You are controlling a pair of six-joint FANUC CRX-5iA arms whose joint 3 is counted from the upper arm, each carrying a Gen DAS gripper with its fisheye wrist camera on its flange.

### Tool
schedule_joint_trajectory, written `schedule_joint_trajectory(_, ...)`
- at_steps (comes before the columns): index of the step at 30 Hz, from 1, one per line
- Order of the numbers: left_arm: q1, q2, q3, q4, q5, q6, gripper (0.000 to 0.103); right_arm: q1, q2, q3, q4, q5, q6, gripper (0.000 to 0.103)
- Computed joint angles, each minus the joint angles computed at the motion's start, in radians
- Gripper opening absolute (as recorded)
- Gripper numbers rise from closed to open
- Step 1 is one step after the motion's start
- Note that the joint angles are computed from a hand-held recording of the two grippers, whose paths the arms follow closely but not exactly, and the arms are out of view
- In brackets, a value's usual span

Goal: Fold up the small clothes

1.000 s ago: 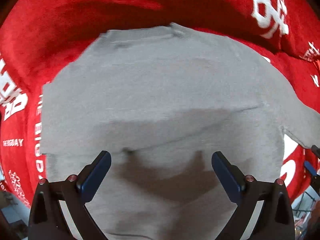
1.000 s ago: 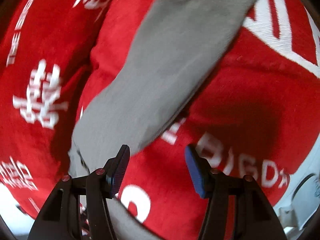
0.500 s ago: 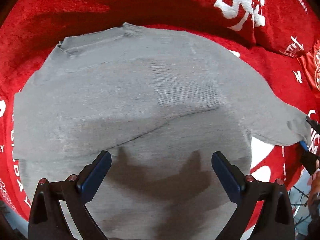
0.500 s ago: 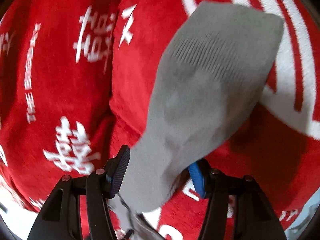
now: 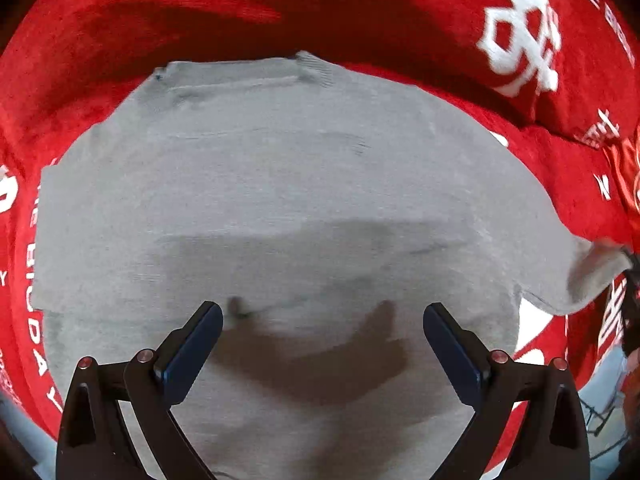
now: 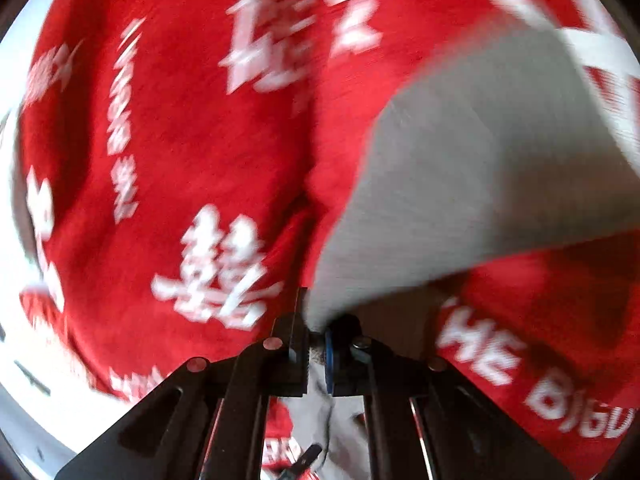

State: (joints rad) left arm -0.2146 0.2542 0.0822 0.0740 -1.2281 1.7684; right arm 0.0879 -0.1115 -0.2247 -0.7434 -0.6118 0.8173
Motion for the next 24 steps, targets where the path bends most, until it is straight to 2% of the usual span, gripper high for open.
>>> schedule_joint_trajectory(6,0.063,-0.052,-0.057,0.015,0.017,-0.045,0.101,0.071,0.17,0.273,-0.098,-0.153,0.292,0.006)
schedule_joint_trajectory(11,0.106,-0.131,-0.098,-0.067,0.054,0.001,0.101,0.22,0.362,0.54,-0.011,-0.313,0.391,0.006)
schedule_joint_trajectory(17,0.213,-0.198,-0.167,-0.079,0.06,0.008,0.101,0.393,0.626,0.824,0.092,-0.547,0.352,0.006)
schedule_joint_trajectory(20,0.261,-0.224,-0.201,-0.076,0.063,0.0,0.101,0.471,0.726,0.923,0.243,-0.67,0.229,0.011)
schedule_joint_trajectory(22,0.296,-0.242,-0.23,-0.059,0.063,-0.019,0.101,0.486,0.742,0.935,0.276,-0.697,0.169,0.029)
schedule_joint_trajectory(23,0.302,-0.244,-0.238,-0.053,0.067,-0.019,0.101,0.481,0.714,0.893,0.263,-0.658,0.148,0.036)
schedule_joint_trajectory(24,0.307,-0.246,-0.246,-0.047,0.074,-0.021,0.101,0.48,0.687,0.855,0.261,-0.624,0.13,0.049)
